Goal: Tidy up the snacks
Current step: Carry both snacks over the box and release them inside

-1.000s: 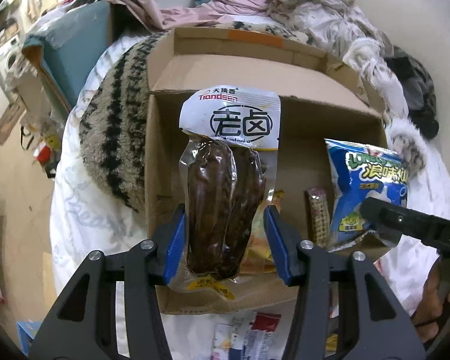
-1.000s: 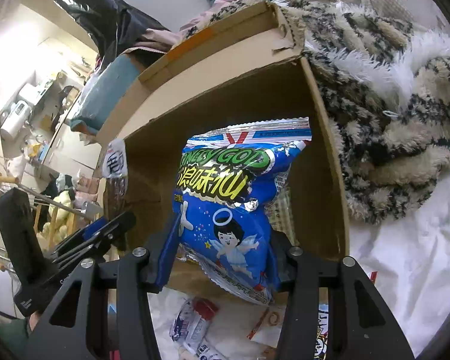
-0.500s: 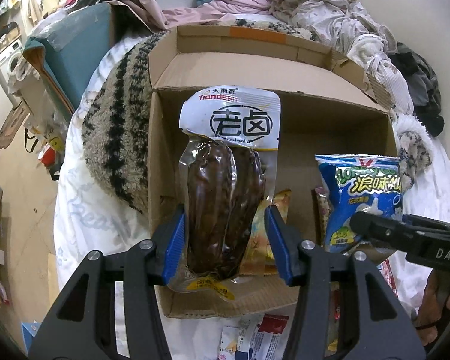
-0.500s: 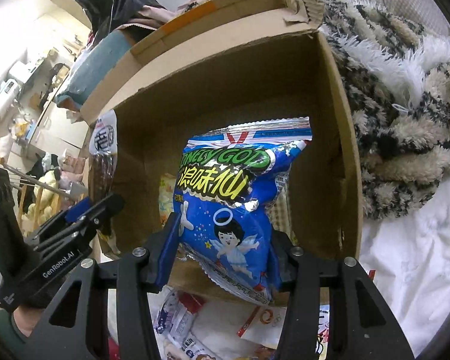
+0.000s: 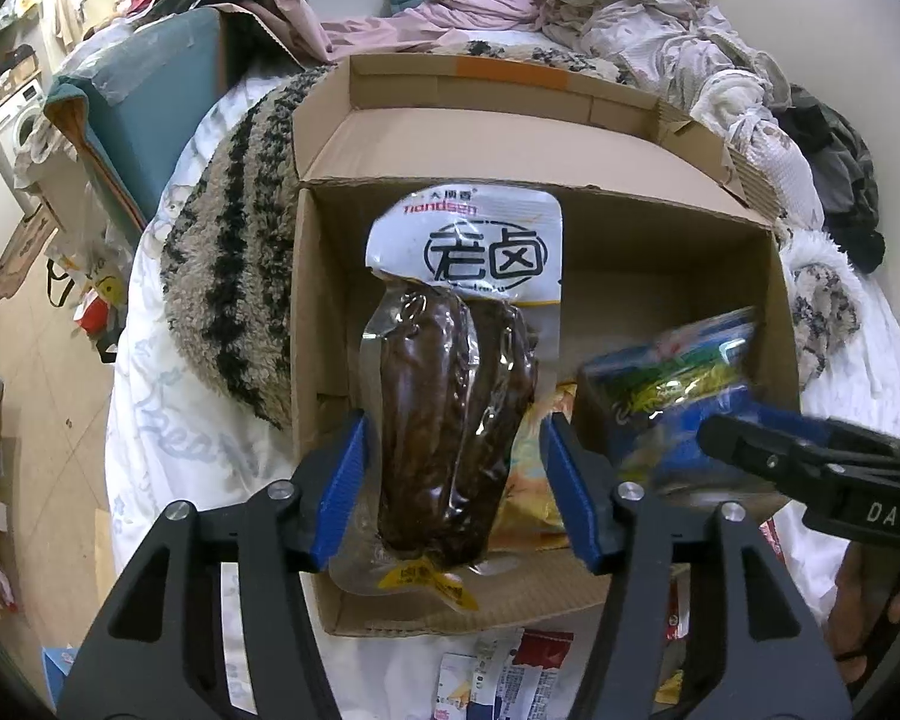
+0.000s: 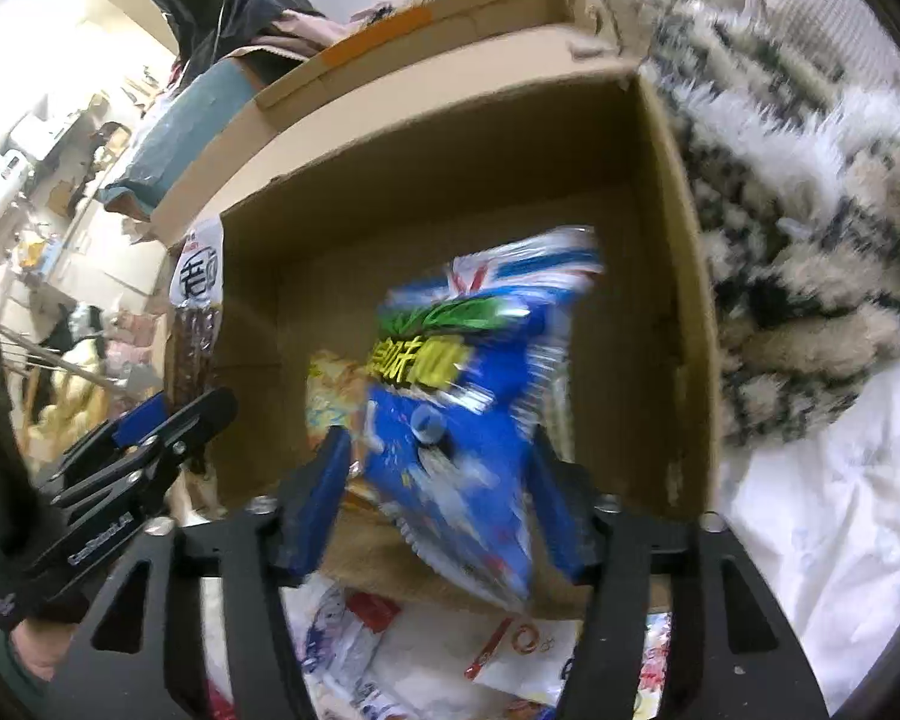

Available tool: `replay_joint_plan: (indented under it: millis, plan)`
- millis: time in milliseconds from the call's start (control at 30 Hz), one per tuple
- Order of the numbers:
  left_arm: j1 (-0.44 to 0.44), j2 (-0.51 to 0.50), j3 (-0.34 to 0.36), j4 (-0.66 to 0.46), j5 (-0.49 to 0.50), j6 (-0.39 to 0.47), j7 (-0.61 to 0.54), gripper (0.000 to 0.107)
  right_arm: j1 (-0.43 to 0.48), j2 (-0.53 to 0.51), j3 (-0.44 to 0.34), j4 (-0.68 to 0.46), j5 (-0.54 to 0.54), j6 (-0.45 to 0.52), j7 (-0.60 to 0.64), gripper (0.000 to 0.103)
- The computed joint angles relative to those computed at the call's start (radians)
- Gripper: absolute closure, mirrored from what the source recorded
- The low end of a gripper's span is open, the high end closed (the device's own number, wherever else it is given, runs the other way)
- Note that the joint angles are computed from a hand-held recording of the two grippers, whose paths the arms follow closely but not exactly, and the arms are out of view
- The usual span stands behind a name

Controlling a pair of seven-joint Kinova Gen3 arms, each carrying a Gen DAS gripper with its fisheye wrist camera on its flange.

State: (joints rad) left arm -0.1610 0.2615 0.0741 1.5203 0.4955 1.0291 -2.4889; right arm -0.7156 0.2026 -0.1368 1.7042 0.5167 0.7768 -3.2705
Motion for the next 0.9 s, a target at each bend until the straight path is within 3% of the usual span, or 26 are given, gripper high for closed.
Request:
replay_joint_plan:
  millis: [100, 167, 300, 900]
  plan:
    - [-0.003, 0.000, 0.000, -0.003, 0.004, 0.005, -0.001, 0.046, -0.037, 0.009, 0.003, -0.031, 0.062, 0.085, -0.027, 0.023]
    - [-0.003, 0.004, 0.001, -0.010, 0.003, 0.014, -0.001, 0.043, -0.036, 0.000, 0.001, -0.022, 0.073, 0.082, -0.045, 0.023]
    - [-0.014, -0.006, 0.005, 0.000, 0.030, 0.022, -0.032, 0.026, -0.024, -0.017, -0.005, 0.006, 0.081, 0.055, -0.082, 0.023]
    - [-0.044, -0.039, -0.014, 0.016, 0.101, 0.031, -0.108, 0.026, -0.022, -0.028, -0.024, -0.009, 0.102, 0.088, -0.073, 0.023]
